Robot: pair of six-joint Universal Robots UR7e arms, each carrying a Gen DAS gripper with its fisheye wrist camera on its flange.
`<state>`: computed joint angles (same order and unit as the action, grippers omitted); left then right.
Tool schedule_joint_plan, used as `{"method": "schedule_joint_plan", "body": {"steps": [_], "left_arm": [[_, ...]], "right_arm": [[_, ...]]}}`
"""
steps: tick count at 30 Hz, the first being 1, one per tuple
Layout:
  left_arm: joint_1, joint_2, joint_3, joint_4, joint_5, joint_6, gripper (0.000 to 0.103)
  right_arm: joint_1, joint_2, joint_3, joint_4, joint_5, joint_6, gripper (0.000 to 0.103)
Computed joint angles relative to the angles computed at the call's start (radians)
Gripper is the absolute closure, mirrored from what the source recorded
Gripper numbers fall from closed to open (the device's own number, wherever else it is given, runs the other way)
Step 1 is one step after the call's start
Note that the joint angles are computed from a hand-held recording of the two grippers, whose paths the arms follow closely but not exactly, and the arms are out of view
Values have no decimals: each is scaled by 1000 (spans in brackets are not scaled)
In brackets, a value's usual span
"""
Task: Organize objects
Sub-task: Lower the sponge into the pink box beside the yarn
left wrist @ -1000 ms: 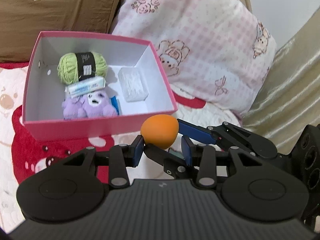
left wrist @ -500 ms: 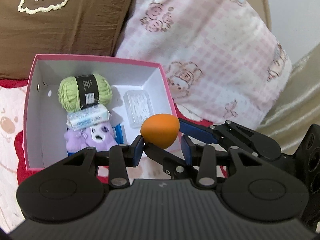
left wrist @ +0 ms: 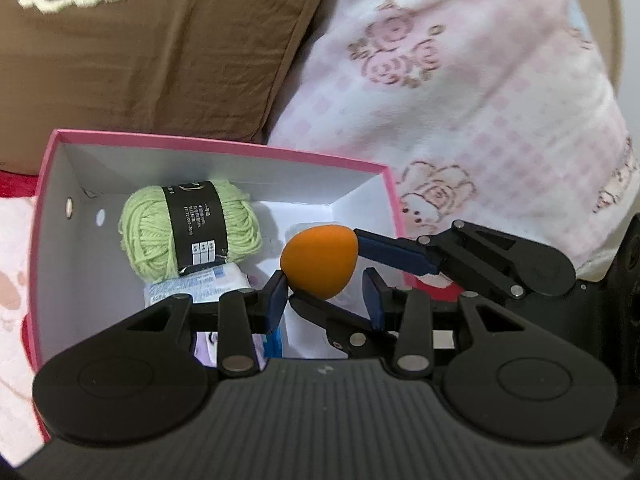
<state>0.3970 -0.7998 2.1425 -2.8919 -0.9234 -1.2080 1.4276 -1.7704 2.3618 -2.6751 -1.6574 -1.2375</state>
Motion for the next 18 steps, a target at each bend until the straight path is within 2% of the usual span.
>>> {"method": "schedule_joint_plan", "body": {"steps": [4,9,18], "left_arm": [[57,42,-18,-55,-35,37,65],[88,77,-13,-117,-49,39,65],[119,112,-40,-79,-67,51,65]], "right_arm": [[13,92,-47,-15,-61,-45,49],[24,170,-76,-42,-136,-110,49],[25,237,-88,-53,-205,-204,50]]}}
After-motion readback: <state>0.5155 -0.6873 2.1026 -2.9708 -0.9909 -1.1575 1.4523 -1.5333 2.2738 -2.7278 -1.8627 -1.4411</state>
